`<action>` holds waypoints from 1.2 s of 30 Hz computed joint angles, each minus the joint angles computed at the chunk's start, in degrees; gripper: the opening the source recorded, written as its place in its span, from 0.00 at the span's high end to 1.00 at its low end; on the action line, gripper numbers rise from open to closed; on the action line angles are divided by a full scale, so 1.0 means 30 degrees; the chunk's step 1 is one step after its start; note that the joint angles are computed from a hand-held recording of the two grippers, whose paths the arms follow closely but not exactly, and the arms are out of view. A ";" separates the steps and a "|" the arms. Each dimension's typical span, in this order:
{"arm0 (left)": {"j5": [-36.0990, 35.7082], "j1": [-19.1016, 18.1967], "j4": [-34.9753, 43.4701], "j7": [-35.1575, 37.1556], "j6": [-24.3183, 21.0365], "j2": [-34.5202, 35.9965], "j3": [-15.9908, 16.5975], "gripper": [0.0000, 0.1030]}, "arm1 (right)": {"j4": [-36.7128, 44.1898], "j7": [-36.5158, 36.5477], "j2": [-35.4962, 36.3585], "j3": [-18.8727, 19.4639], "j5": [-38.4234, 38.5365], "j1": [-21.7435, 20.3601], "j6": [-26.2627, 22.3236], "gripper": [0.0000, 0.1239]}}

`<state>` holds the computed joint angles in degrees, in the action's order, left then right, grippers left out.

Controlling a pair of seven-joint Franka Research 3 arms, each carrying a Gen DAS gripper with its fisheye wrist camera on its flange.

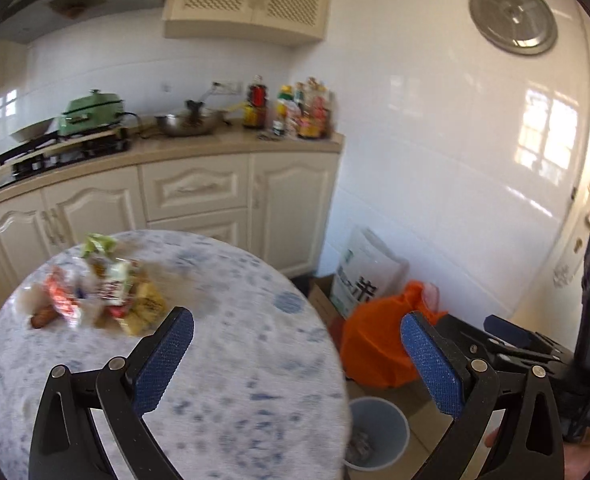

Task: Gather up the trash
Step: 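Return both tools to the table above the remaining packages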

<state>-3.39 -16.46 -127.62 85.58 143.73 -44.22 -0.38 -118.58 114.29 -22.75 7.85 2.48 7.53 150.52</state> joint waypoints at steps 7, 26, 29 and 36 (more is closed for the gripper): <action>0.0984 0.1933 -0.1355 -0.0844 -0.0058 -0.3354 0.0831 0.01 | 0.2689 0.0391 0.1633 0.1517 -0.1976 0.0639 0.0409 0.17; 0.3755 0.5411 -0.2637 -0.2313 -0.1015 -0.5819 0.1857 0.01 | 0.9873 -0.1576 0.7890 0.1030 -0.5050 0.5526 -0.0651 0.17; 0.3643 0.5418 -0.2410 -0.2205 -0.0864 -0.4915 0.2343 0.01 | 1.1008 -0.2019 0.9086 0.0664 -0.5364 0.6190 -0.1746 0.17; 0.2791 0.5365 -0.1541 -0.1568 -0.0889 -0.2266 0.3030 0.01 | 1.4513 -0.3664 1.2953 -0.0404 -0.4122 0.7275 -0.4678 0.17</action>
<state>4.98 -0.37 -132.24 80.88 141.06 -51.02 8.71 -75.04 103.30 16.10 6.64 -9.88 29.36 136.49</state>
